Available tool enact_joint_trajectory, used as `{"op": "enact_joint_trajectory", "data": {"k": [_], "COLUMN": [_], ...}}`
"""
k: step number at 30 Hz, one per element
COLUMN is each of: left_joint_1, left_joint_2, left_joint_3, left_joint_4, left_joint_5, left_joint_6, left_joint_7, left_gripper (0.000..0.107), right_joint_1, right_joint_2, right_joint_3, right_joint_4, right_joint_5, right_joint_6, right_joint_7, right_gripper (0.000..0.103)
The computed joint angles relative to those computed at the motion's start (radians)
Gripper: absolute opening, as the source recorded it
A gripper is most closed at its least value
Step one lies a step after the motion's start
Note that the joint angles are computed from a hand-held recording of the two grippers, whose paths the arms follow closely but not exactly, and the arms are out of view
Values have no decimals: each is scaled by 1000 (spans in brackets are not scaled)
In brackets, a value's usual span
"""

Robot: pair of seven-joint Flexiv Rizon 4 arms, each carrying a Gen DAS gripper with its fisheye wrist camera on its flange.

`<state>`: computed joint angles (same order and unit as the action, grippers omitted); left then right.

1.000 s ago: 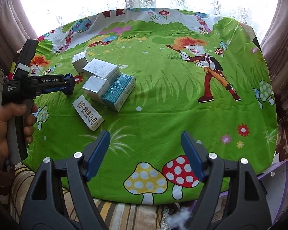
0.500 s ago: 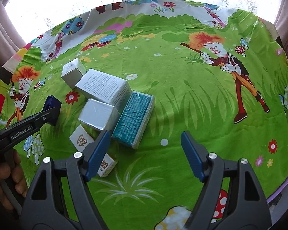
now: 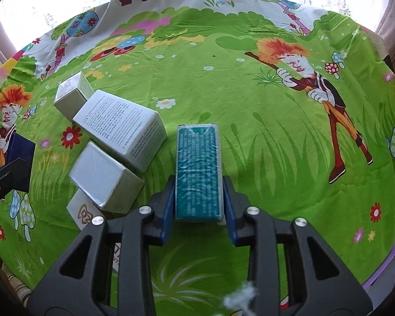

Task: Organize rigid objects
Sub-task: 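Grasp the blue cup holder with left tool while right tool grasps the teal box, then carry both items into the purple box and open both tools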

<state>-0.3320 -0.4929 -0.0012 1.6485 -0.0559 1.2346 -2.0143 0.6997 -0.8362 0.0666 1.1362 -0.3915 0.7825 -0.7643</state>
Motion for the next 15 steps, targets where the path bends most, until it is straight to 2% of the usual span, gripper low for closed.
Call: {"op": "enact_joint_trajectory", "data": {"k": [8,15], "left_joint_1": [-10,-39], "left_joint_2": [21,46], "left_joint_3": [-34,-62], "left_joint_4": [11,14], "left_joint_5": [-18,-26], "left_joint_6": [15,18], "left_joint_7": [31,60], "left_gripper": [30,30], "right_joint_1": [7,14], "right_joint_2": [123,276], "right_joint_3": [-23,-43], "right_joint_4": [186,407], "right_joint_5": [-56,-187], "right_joint_6": [111,211], "right_joint_7": [80,223], "right_gripper": [37,37]}}
